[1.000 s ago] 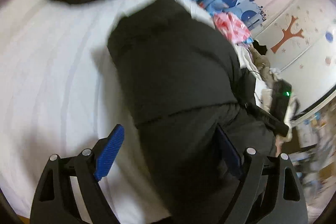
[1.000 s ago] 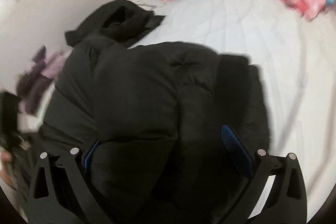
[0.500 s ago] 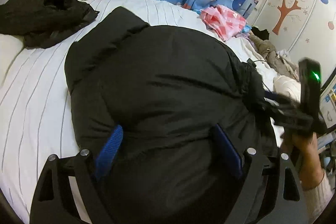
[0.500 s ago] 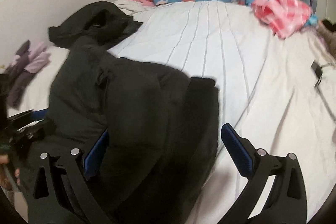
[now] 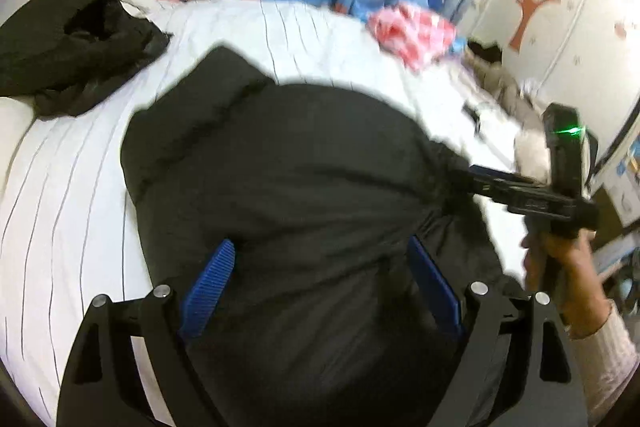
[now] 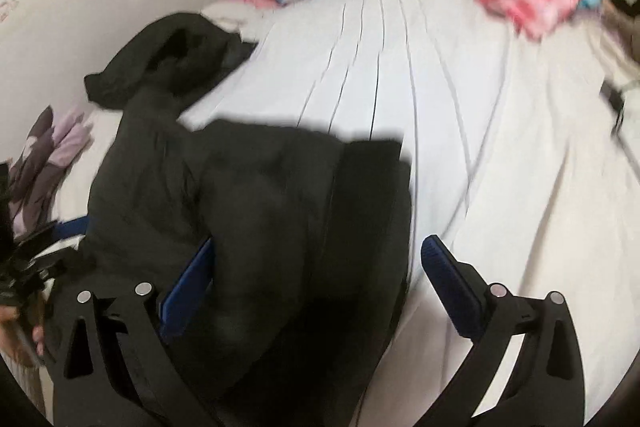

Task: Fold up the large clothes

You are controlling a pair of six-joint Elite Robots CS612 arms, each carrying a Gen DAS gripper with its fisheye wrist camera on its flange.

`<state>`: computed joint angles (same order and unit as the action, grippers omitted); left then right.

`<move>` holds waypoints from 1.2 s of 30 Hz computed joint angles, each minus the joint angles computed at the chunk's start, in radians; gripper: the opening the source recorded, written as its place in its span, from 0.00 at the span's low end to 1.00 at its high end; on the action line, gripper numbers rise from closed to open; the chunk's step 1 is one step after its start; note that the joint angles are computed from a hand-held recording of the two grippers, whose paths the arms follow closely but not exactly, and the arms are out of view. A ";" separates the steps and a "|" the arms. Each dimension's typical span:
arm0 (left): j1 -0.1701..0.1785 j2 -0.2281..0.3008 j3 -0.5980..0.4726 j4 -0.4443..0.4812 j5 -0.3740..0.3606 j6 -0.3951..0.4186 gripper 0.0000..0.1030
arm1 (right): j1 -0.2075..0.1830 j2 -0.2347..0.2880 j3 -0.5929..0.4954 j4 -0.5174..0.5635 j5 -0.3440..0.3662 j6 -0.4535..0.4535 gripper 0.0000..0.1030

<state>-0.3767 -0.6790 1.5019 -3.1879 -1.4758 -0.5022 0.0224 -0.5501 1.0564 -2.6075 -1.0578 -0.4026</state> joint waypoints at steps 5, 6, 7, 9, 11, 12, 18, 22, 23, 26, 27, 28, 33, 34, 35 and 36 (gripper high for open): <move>0.009 0.052 -0.079 0.074 -0.012 0.015 0.81 | 0.009 0.102 -0.137 0.171 -0.071 -0.011 0.94; 0.007 0.061 -0.089 0.081 -0.006 0.025 0.81 | 0.006 0.119 -0.157 0.203 -0.045 0.015 0.94; 0.007 0.067 -0.096 0.090 -0.008 0.029 0.82 | -0.001 0.124 -0.163 0.222 -0.029 0.027 0.94; 0.007 0.069 -0.102 0.112 -0.016 0.038 0.81 | -0.001 0.117 -0.164 0.247 -0.051 0.012 0.94; 0.004 0.050 -0.086 0.133 -0.012 0.048 0.81 | -0.004 0.076 -0.123 0.221 -0.074 0.014 0.94; 0.003 0.037 -0.070 0.125 -0.014 0.035 0.81 | -0.009 0.056 -0.094 0.189 -0.055 0.012 0.94; -0.005 -0.008 0.027 -0.012 -0.054 -0.011 0.82 | -0.065 -0.077 0.143 0.217 0.175 -0.043 0.94; -0.016 -0.005 0.027 0.008 -0.034 -0.041 0.86 | -0.069 -0.075 0.178 0.404 0.214 -0.088 0.94; -0.019 -0.007 0.027 0.017 -0.024 -0.039 0.87 | -0.070 -0.084 0.192 0.421 0.218 -0.100 0.94; -0.027 -0.010 0.025 0.043 0.000 -0.011 0.90 | -0.069 -0.102 0.208 0.413 0.178 -0.143 0.94; -0.029 -0.008 0.018 0.069 0.010 0.013 0.90 | -0.076 -0.109 0.221 0.387 0.170 -0.126 0.94; -0.032 -0.010 0.019 0.082 0.020 0.020 0.90 | -0.082 -0.119 0.236 0.333 0.167 -0.093 0.94; -0.041 -0.028 0.049 0.027 0.031 0.007 0.90 | -0.094 -0.187 0.362 -0.005 0.152 -0.067 0.94; -0.043 -0.022 0.038 0.063 0.038 0.019 0.90 | -0.080 -0.192 0.370 0.012 0.078 -0.113 0.94; -0.045 -0.017 0.032 0.077 0.045 0.026 0.91 | -0.061 -0.181 0.348 0.071 0.006 -0.180 0.94; -0.045 -0.012 0.028 0.087 0.040 0.039 0.92 | -0.055 -0.166 0.328 0.132 -0.025 -0.213 0.94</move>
